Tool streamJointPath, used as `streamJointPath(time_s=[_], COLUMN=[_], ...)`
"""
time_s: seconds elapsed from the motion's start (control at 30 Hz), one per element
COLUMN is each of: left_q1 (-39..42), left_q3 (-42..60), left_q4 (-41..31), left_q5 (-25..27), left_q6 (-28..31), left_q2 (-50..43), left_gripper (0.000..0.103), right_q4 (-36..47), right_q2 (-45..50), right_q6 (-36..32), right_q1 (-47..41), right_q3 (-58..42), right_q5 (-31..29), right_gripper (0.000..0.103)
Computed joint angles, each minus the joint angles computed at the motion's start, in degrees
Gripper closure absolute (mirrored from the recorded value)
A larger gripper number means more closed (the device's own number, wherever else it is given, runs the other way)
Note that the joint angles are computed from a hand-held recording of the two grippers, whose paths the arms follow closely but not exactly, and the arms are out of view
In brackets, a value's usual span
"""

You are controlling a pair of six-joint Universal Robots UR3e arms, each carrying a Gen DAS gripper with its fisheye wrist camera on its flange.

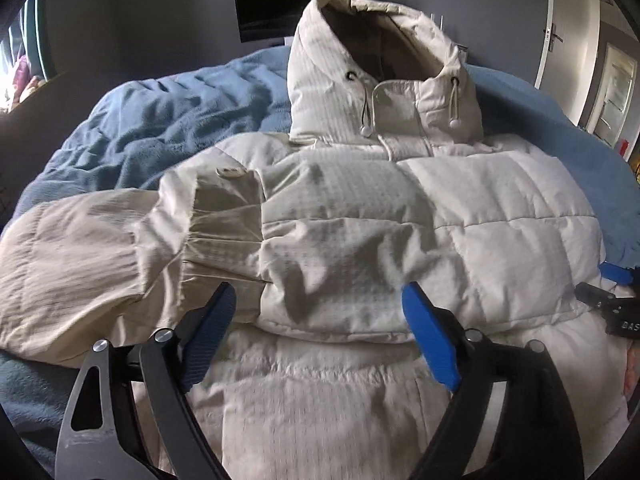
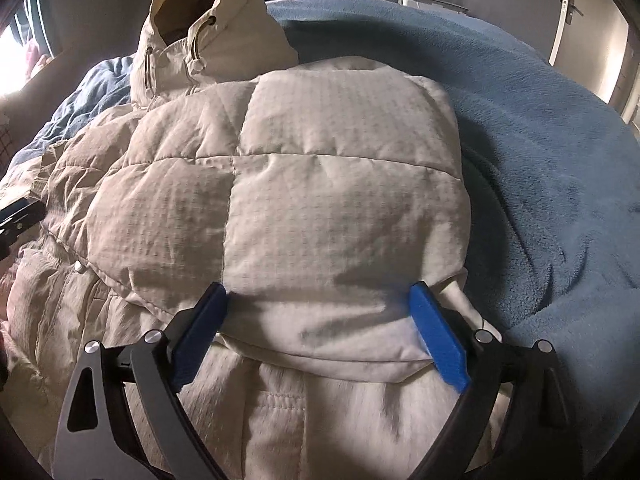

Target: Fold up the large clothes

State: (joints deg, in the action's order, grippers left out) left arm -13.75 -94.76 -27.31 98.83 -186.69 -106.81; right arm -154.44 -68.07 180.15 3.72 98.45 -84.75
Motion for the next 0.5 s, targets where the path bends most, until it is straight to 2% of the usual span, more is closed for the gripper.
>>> streamJointPath(time_s=[0.17,0.33,0.47,0.5], left_q1=[-1.23,3.34,6.5,7.88], left_q3=[-1.63,-5.17,-7.61,-8.25], left_q4=[-1.71,-4.93,-7.59,-8.54], left_q5=[1.79,-4.82,-6.69,-7.35], left_q6=[2.55,2.31,2.7,3.03], left_q2=[4.71,13.55,18.65,20.35], left_gripper=[0.021,0.016,0.014,0.01], right_q4=[-5.44,-6.92,-7.44,-8.09], right_q2=[-4.2,-8.71,-12.43,-13.25], right_q6=[1.1,4.23,7.9,8.45], right_q1=[-0.13,-0.19,0.47,1.2], right_q3=[5.81,9.47,11.78,12.35], right_q5=[-1.6,-4.47,-7.56,-9.22], right_gripper=[0.014,0.011,0.011,0.011])
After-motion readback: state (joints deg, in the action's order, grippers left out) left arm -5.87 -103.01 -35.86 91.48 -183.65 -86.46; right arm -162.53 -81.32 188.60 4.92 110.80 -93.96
